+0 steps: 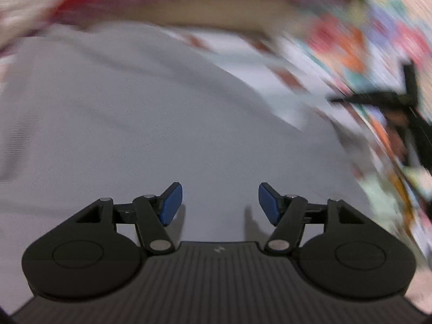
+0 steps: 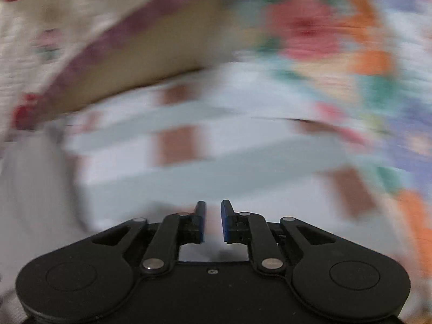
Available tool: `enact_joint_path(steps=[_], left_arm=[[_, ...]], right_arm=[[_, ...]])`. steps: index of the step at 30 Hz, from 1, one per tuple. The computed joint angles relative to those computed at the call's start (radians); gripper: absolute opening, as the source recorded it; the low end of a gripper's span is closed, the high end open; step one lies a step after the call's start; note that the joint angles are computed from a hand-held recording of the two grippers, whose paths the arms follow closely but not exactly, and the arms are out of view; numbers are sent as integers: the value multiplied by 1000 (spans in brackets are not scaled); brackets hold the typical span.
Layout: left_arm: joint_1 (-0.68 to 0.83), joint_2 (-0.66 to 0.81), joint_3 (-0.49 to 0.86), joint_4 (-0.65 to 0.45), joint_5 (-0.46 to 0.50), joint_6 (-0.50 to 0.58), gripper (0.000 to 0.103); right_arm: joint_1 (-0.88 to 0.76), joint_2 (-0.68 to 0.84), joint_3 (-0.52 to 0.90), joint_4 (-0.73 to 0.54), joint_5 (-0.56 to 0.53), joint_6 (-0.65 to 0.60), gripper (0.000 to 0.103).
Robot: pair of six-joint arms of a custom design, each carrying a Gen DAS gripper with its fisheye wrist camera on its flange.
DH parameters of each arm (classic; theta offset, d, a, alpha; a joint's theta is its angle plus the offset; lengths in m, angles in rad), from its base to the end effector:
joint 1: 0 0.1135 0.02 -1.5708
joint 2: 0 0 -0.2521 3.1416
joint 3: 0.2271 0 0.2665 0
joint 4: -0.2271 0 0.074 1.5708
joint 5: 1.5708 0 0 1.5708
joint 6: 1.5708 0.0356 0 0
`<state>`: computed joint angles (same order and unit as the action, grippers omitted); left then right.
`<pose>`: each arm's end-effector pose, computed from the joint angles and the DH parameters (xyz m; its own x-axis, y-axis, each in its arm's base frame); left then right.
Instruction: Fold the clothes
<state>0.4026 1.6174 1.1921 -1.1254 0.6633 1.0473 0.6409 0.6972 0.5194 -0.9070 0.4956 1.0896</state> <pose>0.2801 0.0954 0.2108 -0.7174 0.4362 -0.5432 0.6480 0.7041 -0.2903 0.1240 0.0714 0.1954 -0.6364 0.4981 -0.5889 0.4672 0.8565 0.2194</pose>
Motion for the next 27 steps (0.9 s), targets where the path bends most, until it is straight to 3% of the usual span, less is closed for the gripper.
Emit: enact_joint_path(steps=[4,7,11,14,16,19,21,24,27], left_arm=[[124,211,243,187,-23,-233,62],[171,330,374,310,-102,-310,62],[218,418,469,349,-101,-330,62],[263,464,512,326,-78,-345,62],[286,460,493,334,-83,-330,62],[306,479,502,347,-98,-306,62],[310,499,522,345,-96,-310,62],[307,508,542,343,-55,-343,62],[300,498,525,388,-11,-394,62]], right_arm=[[-85,448,166,478,-141,-296,34],[-150,748,366,684,-255,-408,53],[-230,1080,671,721,-354,-382,53],[-295,1247,809,758,-443,-267,53],[-310,1344,905,730,-457,-231,53],[-289,1419,987,707,-400,-292,54],[-264,1443,1031,685,-342,-387,4],[-214,1411,1029,707,-226,-506,4],[-141,1278,925,803,-170,-575,4]])
